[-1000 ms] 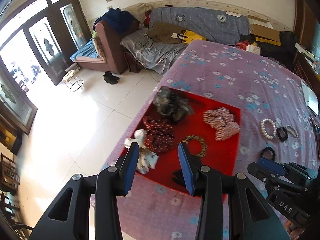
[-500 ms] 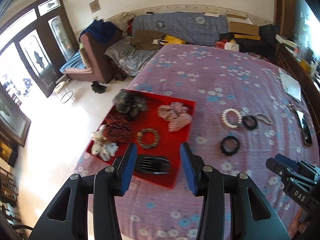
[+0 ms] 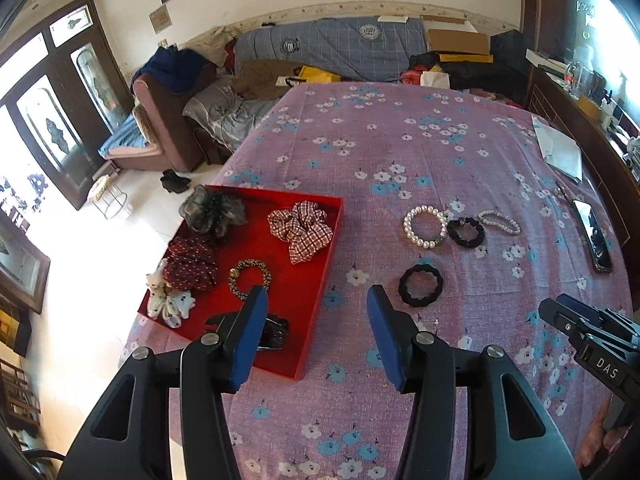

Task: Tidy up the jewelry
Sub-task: 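Move both tools from the tray toward the pearl and black bracelets, then grasp the large white pearl bracelet with the left tool while the right tool grasps the black beaded bracelet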

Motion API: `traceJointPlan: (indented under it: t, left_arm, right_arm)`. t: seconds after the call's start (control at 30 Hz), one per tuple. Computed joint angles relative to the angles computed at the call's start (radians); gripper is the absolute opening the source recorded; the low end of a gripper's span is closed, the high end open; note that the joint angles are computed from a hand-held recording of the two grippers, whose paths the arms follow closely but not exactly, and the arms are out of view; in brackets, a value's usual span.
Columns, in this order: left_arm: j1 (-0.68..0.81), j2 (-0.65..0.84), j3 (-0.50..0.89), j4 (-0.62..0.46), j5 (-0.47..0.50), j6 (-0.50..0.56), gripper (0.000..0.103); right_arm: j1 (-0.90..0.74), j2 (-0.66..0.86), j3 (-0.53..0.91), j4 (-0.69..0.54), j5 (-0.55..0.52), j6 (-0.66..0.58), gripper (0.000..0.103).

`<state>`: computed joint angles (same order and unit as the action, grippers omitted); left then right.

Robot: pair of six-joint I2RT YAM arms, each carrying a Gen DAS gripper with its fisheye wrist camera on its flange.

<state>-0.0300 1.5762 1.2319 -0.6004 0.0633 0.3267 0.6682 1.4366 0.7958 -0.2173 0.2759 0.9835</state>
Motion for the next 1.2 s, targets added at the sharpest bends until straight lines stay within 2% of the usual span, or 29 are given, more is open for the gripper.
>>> traceJointPlan:
  t: [0.17,0.3,0.43,0.63,0.83,1.0,1.2]
  left_arm:
    - [-0.003,0.105,0.071,-0.015,0.05,-0.002,0.05]
    - [-0.045,0.219,0.138,-0.003,0.082,-0.006,0.05]
    - [-0.099,0.346,0.229,-0.009,0.107,-0.017,0.05]
    - [-0.154,0.593,0.476,-0.08,0.145,-0.056,0.047]
    - [-0.187,0.812,0.718,-0.153,0.15,-0.093,0.036]
    - [-0.191,0.92,0.846,-0.195,0.151,-0.102,0.035]
    - [-0.206,0.921,0.825,-0.146,0.138,-0.077,0.035]
  right_arm:
    - [-0.056,0.043,0.006,0.009,-0.037,-0.026,0.043]
    - [-0.124,0.115,0.044,0.026,-0.078,-0.092,0.043]
    - [-0.214,0.204,0.076,0.099,-0.153,-0.149,0.043]
    - [-0.303,0.354,0.164,0.166,-0.235,-0.187,0.043]
    - [-0.328,0.478,0.269,0.16,-0.245,-0.226,0.043]
    - [-0.325,0.543,0.323,0.159,-0.235,-0.241,0.043]
    - [-0.305,0.583,0.38,0.13,-0.16,-0.278,0.04]
